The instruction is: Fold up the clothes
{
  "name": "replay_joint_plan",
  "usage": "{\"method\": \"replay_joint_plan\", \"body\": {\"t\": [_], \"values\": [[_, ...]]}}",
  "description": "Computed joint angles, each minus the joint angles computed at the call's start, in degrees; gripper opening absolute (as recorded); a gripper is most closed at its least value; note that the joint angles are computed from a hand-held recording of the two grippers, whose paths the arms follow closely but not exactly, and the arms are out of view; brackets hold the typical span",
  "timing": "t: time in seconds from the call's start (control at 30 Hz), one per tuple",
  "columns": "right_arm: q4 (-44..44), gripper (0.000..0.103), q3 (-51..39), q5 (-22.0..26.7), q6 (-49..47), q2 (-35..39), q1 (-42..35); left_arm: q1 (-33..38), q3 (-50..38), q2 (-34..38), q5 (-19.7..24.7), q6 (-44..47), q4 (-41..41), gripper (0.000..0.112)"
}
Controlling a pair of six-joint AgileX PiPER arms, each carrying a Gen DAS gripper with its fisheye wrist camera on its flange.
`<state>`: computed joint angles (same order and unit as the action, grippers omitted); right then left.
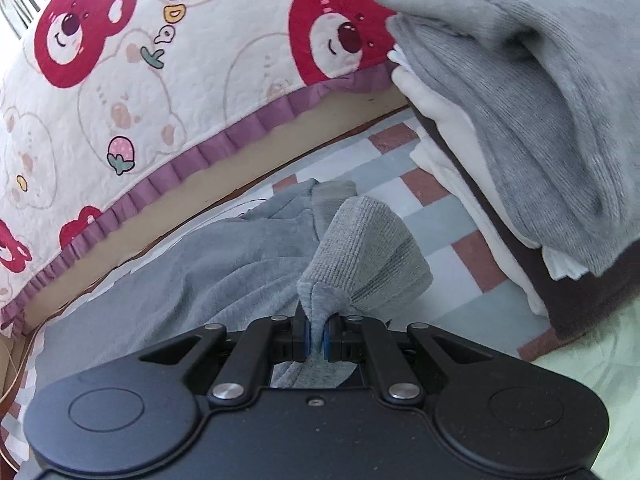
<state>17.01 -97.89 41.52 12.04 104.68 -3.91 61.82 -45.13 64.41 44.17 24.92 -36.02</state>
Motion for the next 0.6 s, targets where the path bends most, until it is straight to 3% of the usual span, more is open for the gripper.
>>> {"method": "replay_joint_plan", "body": {"t": [0.13, 0.27, 0.4, 0.53, 0.6], "values": [[4.43, 0.007, 4.75, -3.05, -1.93, -1.93, -1.56, -4.81, -6.68, -0.77, -2.49, -4.49, 3.05, 0.002], [19.68, 0.006, 13.09, -9.65, -9.92, -6.24, -5.05, -13.86, -13.09, -1.39, -10.17, -10.67, 11.30, 0.002], [37.86, 0.006, 21.77, -14.58, -19.74, -11.09, -8.01, -19.94, -19.26, -0.16, -13.15, -15.52, 17.37, 0.002], [33.86, 0.006, 25.79, -16.26, -18.26, -11.61, -7.71, -25.65, -23.22, 4.80, -16.12, -22.61, 23.61, 0.002], [38.22, 0.006, 27.30, -16.03, -21.54, -11.36, -8.21, -28.04, -26.34, 8.43, -17.03, -25.37, 26.19, 0.002]]}}
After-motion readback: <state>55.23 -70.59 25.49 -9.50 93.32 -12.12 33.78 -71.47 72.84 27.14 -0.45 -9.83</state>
